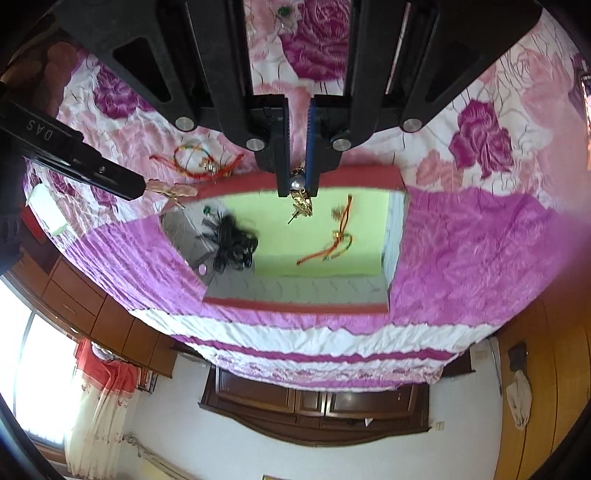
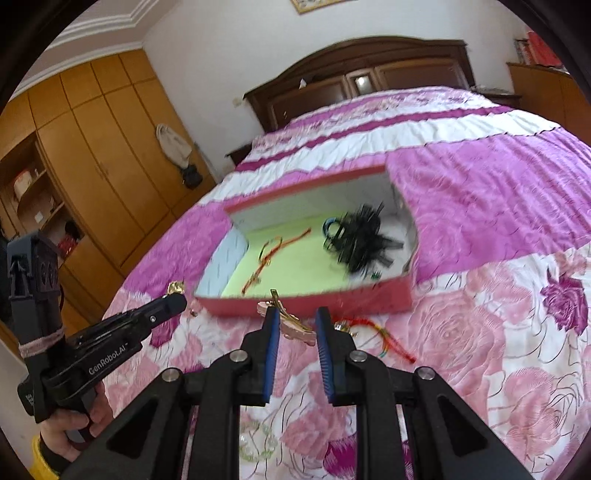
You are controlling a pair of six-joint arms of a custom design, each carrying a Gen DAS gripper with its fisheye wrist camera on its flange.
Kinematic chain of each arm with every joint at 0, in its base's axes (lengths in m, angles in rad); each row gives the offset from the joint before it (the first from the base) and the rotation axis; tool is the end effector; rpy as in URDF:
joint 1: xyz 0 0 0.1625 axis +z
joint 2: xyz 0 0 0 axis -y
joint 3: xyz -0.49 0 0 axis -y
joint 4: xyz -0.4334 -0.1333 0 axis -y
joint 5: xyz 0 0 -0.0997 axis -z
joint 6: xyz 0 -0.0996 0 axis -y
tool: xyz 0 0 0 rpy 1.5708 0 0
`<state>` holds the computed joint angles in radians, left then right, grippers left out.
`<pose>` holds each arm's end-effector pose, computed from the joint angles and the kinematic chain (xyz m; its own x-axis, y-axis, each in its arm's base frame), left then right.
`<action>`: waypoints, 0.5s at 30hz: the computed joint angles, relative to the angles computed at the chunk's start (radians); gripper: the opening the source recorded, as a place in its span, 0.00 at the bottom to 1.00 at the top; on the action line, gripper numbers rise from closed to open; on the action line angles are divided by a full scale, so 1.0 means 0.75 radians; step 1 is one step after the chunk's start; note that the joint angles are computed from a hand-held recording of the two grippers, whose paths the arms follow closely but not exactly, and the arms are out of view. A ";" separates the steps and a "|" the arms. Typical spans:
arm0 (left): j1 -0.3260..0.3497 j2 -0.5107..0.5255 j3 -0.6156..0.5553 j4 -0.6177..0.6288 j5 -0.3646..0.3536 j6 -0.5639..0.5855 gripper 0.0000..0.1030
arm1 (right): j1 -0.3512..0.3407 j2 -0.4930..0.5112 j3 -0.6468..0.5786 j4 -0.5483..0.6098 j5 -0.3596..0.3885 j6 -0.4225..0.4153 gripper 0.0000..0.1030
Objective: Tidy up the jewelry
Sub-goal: 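Lower both tools into the box and open them, releasing earring and clip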
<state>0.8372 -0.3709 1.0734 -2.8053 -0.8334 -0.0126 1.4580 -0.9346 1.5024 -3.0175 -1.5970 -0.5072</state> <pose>-0.4611 -0.8106 0.0471 -0.7854 0.2342 -0.5730 0.5672 0.6431 -0.5145 0.0402 -0.8064 0.3368 -0.9012 -0.1920 0.3886 -0.4186 0.6185 -0.6650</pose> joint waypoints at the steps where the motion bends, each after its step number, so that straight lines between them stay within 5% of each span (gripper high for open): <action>1: 0.000 0.006 -0.008 -0.016 0.005 0.013 0.00 | -0.001 0.001 -0.002 -0.015 0.005 0.009 0.21; 15: 0.034 0.204 -0.303 -0.336 0.066 0.346 0.00 | 0.012 0.146 -0.174 -0.284 -0.033 -0.010 0.21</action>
